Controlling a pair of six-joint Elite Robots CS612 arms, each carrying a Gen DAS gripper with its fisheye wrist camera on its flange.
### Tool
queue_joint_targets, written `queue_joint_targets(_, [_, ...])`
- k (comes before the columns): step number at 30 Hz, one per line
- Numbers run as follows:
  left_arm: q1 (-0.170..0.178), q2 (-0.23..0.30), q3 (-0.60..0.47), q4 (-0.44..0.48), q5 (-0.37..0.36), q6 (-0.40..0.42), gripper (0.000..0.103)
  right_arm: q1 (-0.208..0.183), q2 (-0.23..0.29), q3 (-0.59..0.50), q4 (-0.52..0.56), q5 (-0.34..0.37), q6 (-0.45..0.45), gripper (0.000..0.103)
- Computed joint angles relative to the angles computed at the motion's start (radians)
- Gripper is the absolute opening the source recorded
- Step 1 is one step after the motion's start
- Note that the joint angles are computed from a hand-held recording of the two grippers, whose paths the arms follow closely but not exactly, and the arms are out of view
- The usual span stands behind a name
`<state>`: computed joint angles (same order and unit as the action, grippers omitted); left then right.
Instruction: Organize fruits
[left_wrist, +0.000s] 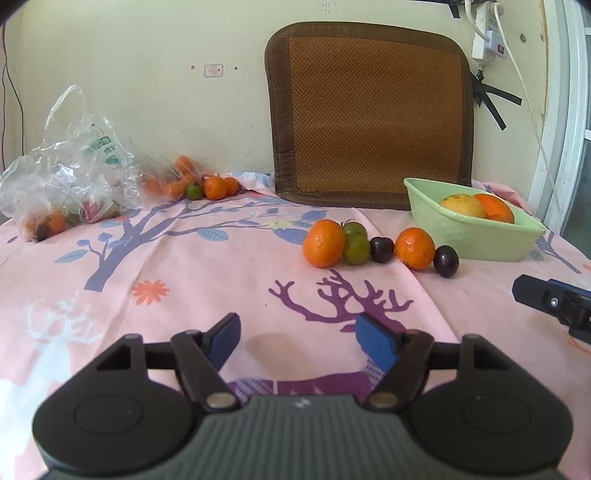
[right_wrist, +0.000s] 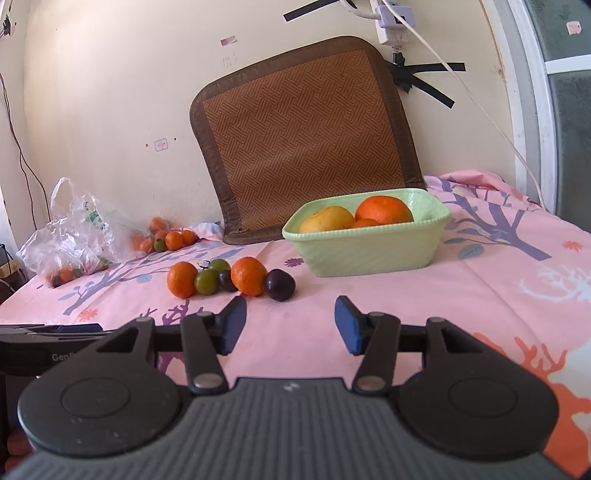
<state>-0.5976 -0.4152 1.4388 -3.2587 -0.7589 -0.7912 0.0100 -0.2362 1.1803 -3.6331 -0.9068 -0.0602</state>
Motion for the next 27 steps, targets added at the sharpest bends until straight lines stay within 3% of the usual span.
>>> queue_joint_targets(27, [-0.004,0.001,-0.015,0.062,0.033,-0.013,0.075,-0.008,0.008,-0.008,-0.026,0.038,0.029,0.060])
